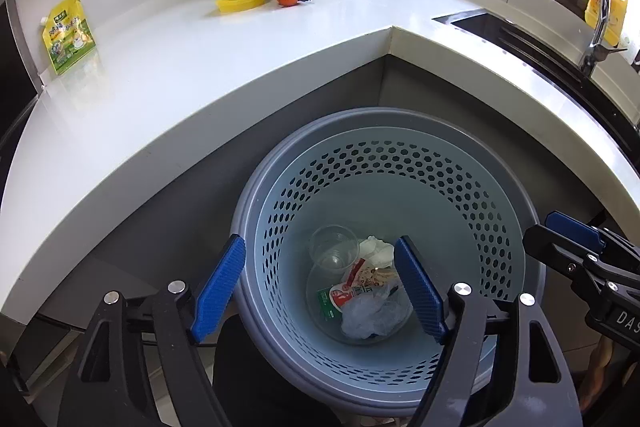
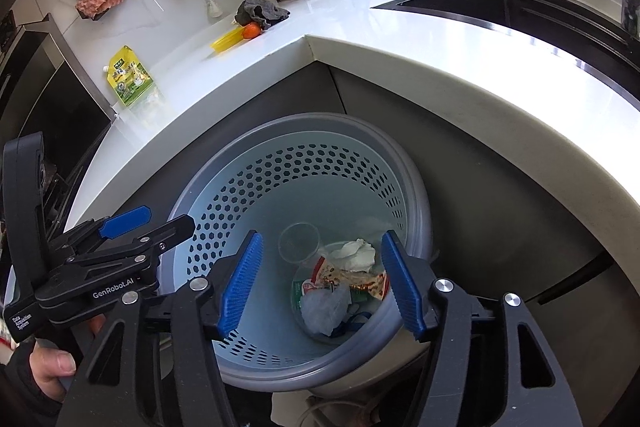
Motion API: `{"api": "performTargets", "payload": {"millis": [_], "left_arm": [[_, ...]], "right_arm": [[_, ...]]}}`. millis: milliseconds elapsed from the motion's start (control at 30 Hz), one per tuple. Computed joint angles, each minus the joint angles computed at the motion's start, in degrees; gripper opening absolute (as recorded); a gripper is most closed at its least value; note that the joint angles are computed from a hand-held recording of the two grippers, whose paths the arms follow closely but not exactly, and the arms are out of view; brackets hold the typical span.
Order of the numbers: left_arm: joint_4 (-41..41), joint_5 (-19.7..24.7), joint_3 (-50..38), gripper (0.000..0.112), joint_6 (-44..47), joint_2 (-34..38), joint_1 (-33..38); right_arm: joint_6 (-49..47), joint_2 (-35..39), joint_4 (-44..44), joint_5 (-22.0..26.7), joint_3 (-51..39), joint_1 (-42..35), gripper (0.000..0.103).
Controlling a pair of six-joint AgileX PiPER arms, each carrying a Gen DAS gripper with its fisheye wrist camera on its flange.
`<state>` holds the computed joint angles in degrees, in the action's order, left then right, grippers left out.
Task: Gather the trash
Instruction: 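Open both tools to drop the wrapper and bag into the basket, then move both open tools back over the counter toward the grey cloth and yellow lid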
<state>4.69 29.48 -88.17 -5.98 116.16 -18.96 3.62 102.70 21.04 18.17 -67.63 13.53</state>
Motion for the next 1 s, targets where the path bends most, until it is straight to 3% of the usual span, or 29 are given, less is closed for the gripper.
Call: {"api": "performTargets", "payload": {"millis": [300,533,1000], "left_arm": [[2.9,-0.7,0.8,0.085,-3.2,-1.2,0.1],[4.9,-1.5,1.5,0.095,-5.9,-2.6,0.4],[5.9,-0.4,-0.6,0.097,-7.6,-4.6,1.7]], "right_arm": [[3.2,-0.2,-2.5,-0.5,-0.1,-0.1,0.065],[11.1,-0.6,-11.0,-0.8,-0.7,1.1,0.07],[17.0,0.3,-19.7,4.7,-6.9,2.9,0.082]]}}
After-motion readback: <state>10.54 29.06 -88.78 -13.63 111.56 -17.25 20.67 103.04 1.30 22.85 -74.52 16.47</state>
